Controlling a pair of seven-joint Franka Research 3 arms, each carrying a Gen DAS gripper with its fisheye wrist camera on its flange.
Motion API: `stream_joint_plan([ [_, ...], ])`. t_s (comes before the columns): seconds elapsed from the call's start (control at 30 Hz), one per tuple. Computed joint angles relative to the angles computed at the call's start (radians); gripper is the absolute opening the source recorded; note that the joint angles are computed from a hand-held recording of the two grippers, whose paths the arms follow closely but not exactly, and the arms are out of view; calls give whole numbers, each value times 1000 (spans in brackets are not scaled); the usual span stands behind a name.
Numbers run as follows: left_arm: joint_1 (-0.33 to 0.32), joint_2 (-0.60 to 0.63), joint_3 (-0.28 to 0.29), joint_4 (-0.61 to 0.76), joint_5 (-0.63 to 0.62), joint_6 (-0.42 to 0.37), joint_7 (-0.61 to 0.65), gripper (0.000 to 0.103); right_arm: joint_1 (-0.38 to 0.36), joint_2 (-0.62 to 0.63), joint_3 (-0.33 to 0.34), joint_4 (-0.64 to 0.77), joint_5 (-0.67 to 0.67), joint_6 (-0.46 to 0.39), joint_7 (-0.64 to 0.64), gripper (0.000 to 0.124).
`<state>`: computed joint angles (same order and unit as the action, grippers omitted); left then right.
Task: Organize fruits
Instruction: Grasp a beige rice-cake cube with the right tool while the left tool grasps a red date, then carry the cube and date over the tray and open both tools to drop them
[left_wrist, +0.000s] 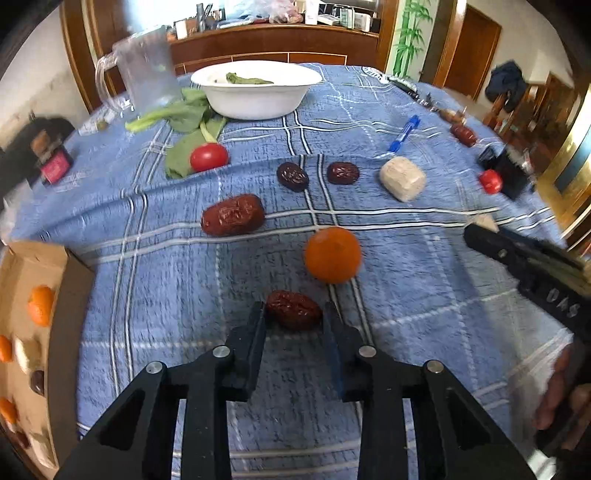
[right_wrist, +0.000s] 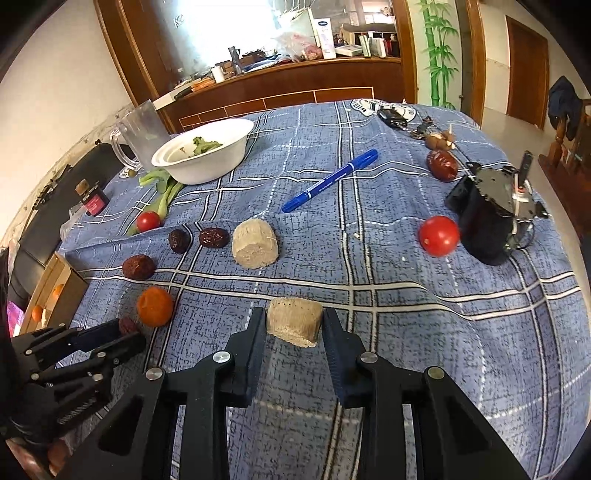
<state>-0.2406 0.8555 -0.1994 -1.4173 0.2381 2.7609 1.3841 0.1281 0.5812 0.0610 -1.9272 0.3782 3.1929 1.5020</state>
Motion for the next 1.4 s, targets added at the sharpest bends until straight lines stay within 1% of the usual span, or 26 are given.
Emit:
stream_joint_plan([
  [0.03, 17, -16, -15, -28, -9, 20, 8, 29, 15, -11, -13, -15, -1, 8, 2, 33],
  [0.13, 45, -70, -39, -116, -14, 72, 35, 29, 81, -45, -71, -60, -8, 34, 16, 33],
  [0.2, 62, -110, -51, -178, -20, 98, 46, 29, 112, -70, -94, -92, -10, 50, 22, 33],
  [0.23, 71, -133, -57, -218, -21, 118, 53, 29, 140, -88, -116, -117, -9, 62, 27, 33],
  [0.37, 73, -207, -45, -339, -3, 170, 56, 29, 243, -145, -193, -201, -1, 90, 38, 33],
  [0.4, 83, -219, -53, -363, -6, 180, 59, 29, 261, -156, -204, -218, 3, 94, 38, 33],
  [0.47, 132, -240, -97, -409, -33, 193, 84, 29, 342, -175, -270, -254, 18, 94, 43, 33],
  [0.57, 188, -273, -142, -472, -72, 214, 110, 29, 425, -197, -327, -299, 36, 85, 55, 33],
  [0.63, 207, -296, -150, -509, -87, 232, 116, 29, 484, -203, -365, -320, 42, 76, 67, 33],
  [0.77, 261, -341, -182, -576, -114, 268, 146, 29, 555, -209, -399, -339, 44, 58, 111, 33],
  [0.87, 305, -372, -204, -620, -130, 296, 166, 29, 573, -204, -396, -326, 25, 42, 145, 33],
  [0.93, 332, -389, -216, -643, -139, 312, 175, 29, 623, -194, -433, -308, -1, 28, 176, 33],
  [1.1, 418, -424, -254, -694, -164, 345, 195, 29, 673, -164, -457, -245, -76, 3, 237, 33],
  [1.23, 493, -449, -282, -727, -184, 364, 203, 29, 657, -132, -419, -166, -136, -25, 266, 33],
  [1.27, 509, -453, -287, -734, -187, 370, 203, 29, 647, -125, -404, -148, -149, -31, 272, 33],
  [1.3, 537, -459, -299, -744, -193, 376, 206, 29, 626, -116, -375, -122, -161, -40, 273, 33],
  [1.4, 562, -470, -289, -757, -193, 388, 193, 29, 590, -85, -322, -49, -200, -70, 284, 33],
])
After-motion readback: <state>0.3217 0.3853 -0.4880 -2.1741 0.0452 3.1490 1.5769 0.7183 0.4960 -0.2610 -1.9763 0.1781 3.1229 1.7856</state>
